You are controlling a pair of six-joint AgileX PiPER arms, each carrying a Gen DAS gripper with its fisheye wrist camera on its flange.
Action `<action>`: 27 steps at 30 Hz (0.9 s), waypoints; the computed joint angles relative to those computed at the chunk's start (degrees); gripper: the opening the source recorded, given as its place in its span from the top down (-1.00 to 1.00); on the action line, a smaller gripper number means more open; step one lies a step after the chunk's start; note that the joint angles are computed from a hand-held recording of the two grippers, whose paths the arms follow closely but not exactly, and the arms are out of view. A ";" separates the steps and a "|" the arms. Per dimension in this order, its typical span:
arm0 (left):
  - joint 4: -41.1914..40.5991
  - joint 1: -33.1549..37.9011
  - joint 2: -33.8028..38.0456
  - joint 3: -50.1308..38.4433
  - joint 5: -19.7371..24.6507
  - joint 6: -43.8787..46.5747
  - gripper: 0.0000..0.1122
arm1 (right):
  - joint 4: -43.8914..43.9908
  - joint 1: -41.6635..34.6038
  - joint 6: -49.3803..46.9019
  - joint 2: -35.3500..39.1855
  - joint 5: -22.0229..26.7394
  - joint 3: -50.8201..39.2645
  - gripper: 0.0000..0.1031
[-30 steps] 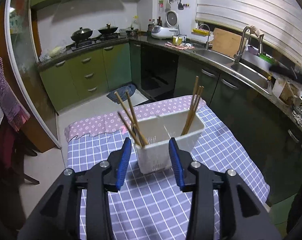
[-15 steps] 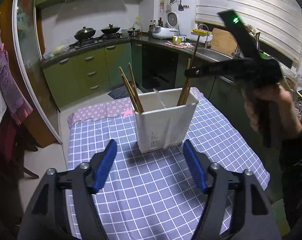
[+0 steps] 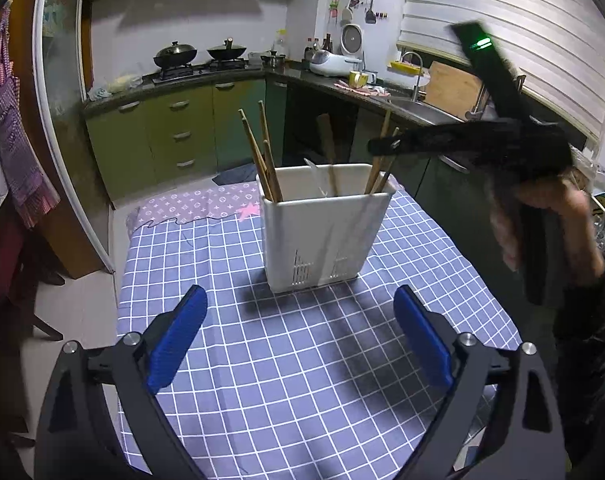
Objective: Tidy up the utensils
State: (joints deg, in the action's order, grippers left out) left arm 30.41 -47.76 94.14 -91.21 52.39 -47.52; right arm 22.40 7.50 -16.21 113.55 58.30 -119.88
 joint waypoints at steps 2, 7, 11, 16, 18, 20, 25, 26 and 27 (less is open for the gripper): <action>1.24 -0.20 0.02 0.14 0.06 -1.22 -0.65 | 2.48 -0.78 -3.01 -5.55 -3.22 6.40 0.52; 3.22 -0.40 -0.98 2.85 -1.51 -4.72 -0.72 | 10.77 -4.07 -13.62 -21.20 -12.44 28.43 0.15; 4.73 -1.06 -2.31 7.80 -4.13 -8.63 -0.72 | 18.94 -6.36 -23.92 -31.91 -22.53 50.03 -0.30; 8.92 -2.88 -3.53 13.40 -4.73 -15.95 -0.72 | 37.31 -5.06 -44.62 -41.62 -37.94 71.56 -0.91; 11.19 -4.04 -4.16 14.73 -3.72 -18.87 -0.72 | 44.58 -4.75 -51.73 -44.42 -40.52 76.00 -0.91; 14.41 -6.25 -4.98 15.79 -1.63 -22.03 -0.72 | 47.47 -4.24 -54.10 -47.24 -41.86 78.84 -0.91; 20.21 -12.63 -8.35 17.48 5.31 -27.45 -0.72 | 33.68 -2.75 -41.30 -55.64 -43.48 83.38 -0.91; 21.02 -13.84 -8.96 17.76 6.61 -28.49 -0.72 | 28.67 -3.00 -36.36 -57.65 -42.84 84.06 -0.91; 22.03 -15.43 -9.97 18.26 8.31 -30.06 -0.72 | 25.95 -3.70 -33.71 -58.87 -41.65 84.16 -0.91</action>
